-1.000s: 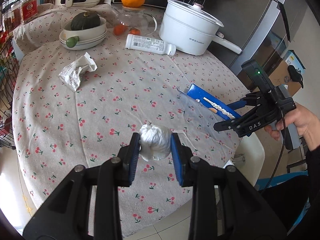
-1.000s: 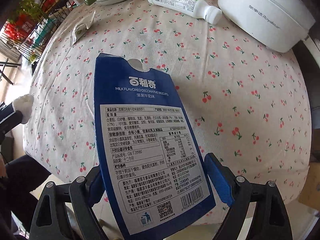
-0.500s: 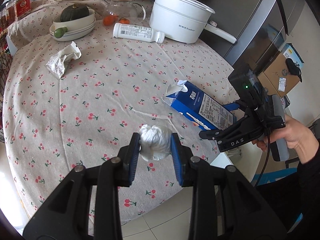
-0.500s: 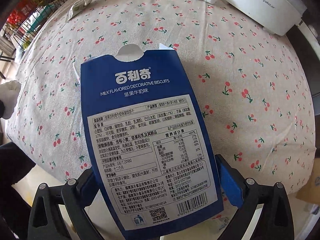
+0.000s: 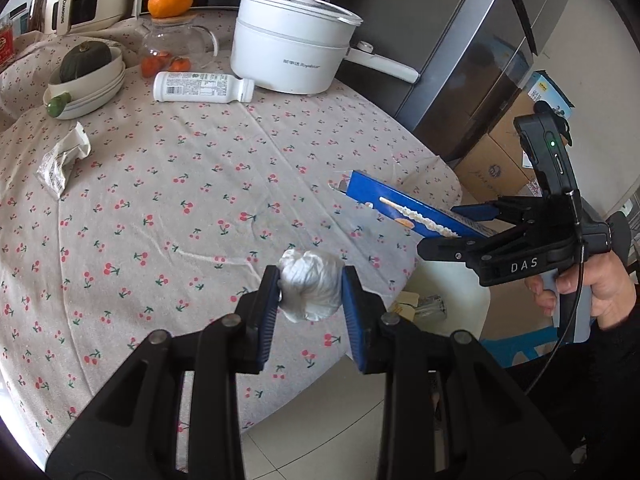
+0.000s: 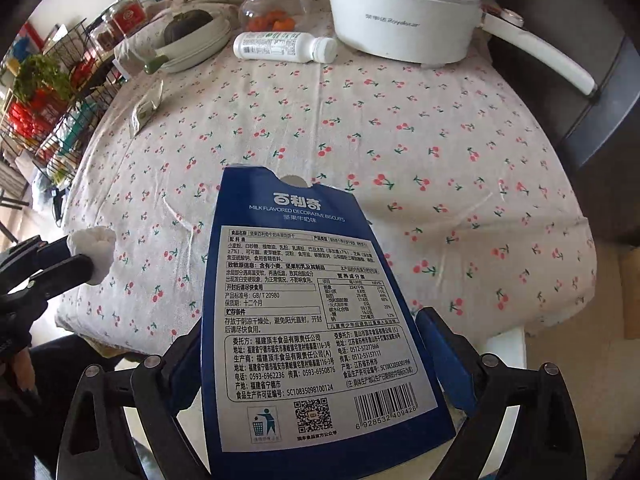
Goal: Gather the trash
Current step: 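Carry the tissue ball and blue biscuit box toward the white bin, then open the left gripper over the bin while the right drops the biscuit box in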
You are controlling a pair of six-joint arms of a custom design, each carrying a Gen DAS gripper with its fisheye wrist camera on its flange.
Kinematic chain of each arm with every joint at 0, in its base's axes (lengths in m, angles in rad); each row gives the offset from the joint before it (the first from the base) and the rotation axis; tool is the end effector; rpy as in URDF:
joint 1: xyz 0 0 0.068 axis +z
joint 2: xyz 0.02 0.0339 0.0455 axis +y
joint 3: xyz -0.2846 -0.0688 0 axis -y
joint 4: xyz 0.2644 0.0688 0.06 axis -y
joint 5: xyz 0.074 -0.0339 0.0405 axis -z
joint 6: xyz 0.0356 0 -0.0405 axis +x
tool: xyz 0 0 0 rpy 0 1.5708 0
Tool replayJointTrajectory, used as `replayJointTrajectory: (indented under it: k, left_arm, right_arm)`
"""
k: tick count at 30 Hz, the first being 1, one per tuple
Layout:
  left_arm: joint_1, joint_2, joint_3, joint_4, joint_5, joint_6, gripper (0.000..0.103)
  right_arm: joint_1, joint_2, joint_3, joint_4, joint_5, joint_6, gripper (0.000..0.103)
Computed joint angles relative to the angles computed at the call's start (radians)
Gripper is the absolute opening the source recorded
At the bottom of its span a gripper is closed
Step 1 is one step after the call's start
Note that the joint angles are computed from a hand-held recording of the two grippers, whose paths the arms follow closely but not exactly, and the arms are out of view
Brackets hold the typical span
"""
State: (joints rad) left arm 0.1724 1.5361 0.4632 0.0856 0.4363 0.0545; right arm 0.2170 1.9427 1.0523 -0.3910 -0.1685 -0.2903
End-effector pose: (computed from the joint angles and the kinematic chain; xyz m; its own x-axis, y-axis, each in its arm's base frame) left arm 0.2466 0.0277 0.1056 -0.8169 -0.0921 -0.5693 0.1186 0.9392 -0.3221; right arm 0.3576 0.0850 0.1063 -0.8226 -0.4703 -0.3194 -0.5161 0.8535 0.0723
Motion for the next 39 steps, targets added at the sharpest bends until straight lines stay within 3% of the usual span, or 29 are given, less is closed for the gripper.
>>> replayJointTrajectory:
  k: [5,13,16,18,22,26,39]
  left_arm:
    - [-0.232,0.041,0.007,0.081,-0.052,-0.081,0.033]
    - [-0.494,0.230,0.057,0.237,-0.106,-0.111,0.034]
    - [-0.551,0.305,0.095,0.267,-0.136,-0.095,0.043]
    - [-0.565,0.333,0.111,0.278,-0.155,-0.097,0.058]
    - [-0.557,0.327,0.123,0.253,-0.173,-0.088,0.067]
    - [-0.532,0.274,0.090,0.240,-0.204,-0.088,0.082]
    - [-0.396,0.146,-0.014,0.214,-0.265,-0.084,0.099]
  right_arm:
    - [-0.179,-0.082,-0.064,0.010,-0.064,-0.019,0.095]
    - [-0.370,-0.103,-0.130,0.045,-0.110,-0.083,0.095]
    - [-0.406,-0.091,-0.138,0.059,-0.108,-0.099,0.095]
    - [-0.424,-0.081,-0.136,0.063,-0.103,-0.109,0.095]
    - [-0.441,-0.061,-0.131,0.062,-0.098,-0.126,0.095]
    - [-0.443,-0.043,-0.134,0.055,-0.086,-0.151,0.095]
    - [-0.371,0.101,-0.117,0.030,0.029,-0.152,0.096]
